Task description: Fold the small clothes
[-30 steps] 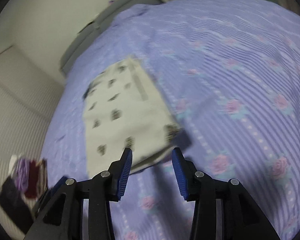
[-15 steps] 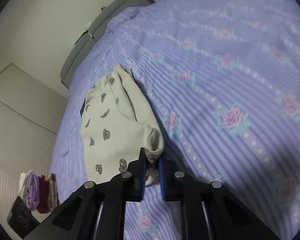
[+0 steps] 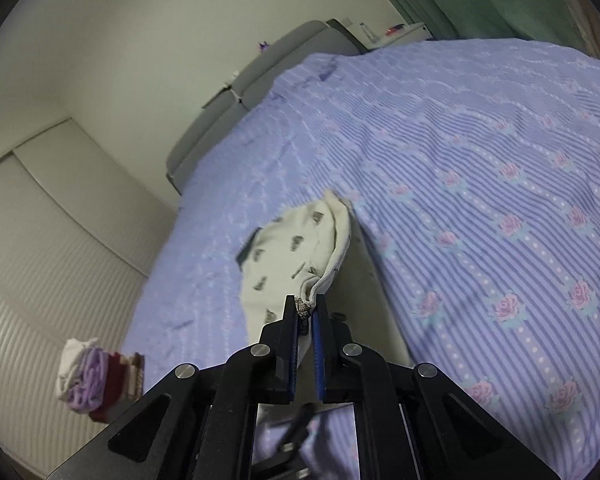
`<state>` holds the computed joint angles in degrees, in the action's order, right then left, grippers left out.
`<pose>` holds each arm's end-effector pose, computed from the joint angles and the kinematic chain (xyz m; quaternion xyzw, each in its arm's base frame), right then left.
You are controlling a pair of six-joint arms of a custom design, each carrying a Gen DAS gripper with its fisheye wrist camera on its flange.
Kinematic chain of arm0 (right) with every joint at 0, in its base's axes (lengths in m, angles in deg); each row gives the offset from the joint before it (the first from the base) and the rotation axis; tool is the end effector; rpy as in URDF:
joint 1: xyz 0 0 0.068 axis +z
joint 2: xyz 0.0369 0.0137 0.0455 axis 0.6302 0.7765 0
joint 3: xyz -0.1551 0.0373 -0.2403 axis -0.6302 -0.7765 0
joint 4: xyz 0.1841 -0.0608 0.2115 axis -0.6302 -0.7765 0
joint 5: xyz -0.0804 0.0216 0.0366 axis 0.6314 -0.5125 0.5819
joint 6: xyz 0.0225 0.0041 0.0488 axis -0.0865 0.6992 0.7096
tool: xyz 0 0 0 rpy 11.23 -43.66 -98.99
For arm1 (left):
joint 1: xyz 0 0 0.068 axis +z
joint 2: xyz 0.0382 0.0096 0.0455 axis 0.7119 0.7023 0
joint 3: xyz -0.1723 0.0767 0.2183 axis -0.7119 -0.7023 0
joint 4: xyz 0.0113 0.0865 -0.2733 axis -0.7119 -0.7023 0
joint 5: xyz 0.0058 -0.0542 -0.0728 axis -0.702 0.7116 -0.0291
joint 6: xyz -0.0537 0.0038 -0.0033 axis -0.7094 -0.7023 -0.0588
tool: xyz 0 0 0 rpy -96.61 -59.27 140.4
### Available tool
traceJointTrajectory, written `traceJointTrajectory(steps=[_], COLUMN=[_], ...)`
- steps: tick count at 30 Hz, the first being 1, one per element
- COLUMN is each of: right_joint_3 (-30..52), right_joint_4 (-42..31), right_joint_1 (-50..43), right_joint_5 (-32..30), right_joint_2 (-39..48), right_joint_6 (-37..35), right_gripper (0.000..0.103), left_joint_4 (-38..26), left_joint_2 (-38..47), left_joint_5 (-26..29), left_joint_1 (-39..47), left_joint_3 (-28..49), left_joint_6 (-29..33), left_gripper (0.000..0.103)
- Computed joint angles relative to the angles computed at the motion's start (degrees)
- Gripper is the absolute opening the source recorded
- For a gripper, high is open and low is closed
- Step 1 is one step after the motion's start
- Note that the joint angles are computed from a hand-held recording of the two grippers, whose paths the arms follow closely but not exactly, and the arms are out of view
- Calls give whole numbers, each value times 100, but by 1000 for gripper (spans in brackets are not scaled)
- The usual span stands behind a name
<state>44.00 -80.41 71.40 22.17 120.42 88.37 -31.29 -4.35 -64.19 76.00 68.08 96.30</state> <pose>0.1897 0.1253 0.1761 0.0471 0.8690 0.3402 0.3562 0.1320 0.0624 0.1058 0.1074 0.9097 0.0424 0.3990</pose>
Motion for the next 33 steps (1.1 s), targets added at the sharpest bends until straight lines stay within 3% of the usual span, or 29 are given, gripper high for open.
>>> traceJointTrajectory(steps=[3,5,6,9,13,19,26,28,29,31,32,33], right_joint_3=[-35,-64,-86,-227,-369,-513,-278,-150,-144,-231,-260,-327], right_joint_4=[-31,-35,-27,118,421,846,195,53,37,62,-80,-229], right_joint_1=[-4,-20,-41,-70,7,-35,570,532,481,365,369,408], right_joint_5=[-9,-13,-44,-120,3,-60,1007,1010,985,885,1002,1216], right_joint_2=[-156,-149,-108,117,713,1467,1141,1314,1396,1432,1335,1115], right_joint_6=[9,-15,-24,-3,-17,-166,-678,-750,-770,-785,-714,-624], right_gripper=[8,8,8,8,8,8,8,8,9,24,39,45], left_joint_4=[160,182,190,12,-26,25,241,116,28,-214,-486,-861], left_joint_2=[247,473,613,904,554,839,1124,1115,1058,874,866,889], left_joint_5=[214,425,560,978,898,757,662,661,687,600,754,980], left_joint_1=[614,1148,1403,1977,2093,2071,1966,2013,2075,2212,2409,2669], left_joint_3=[50,157,219,401,249,265,286,303,299,301,387,527], left_joint_6=[6,50,96,238,-162,-515,-597,-484,-366,-89,187,548], left_gripper=[59,41,40,38,39,39,46,49,54,61,61,61])
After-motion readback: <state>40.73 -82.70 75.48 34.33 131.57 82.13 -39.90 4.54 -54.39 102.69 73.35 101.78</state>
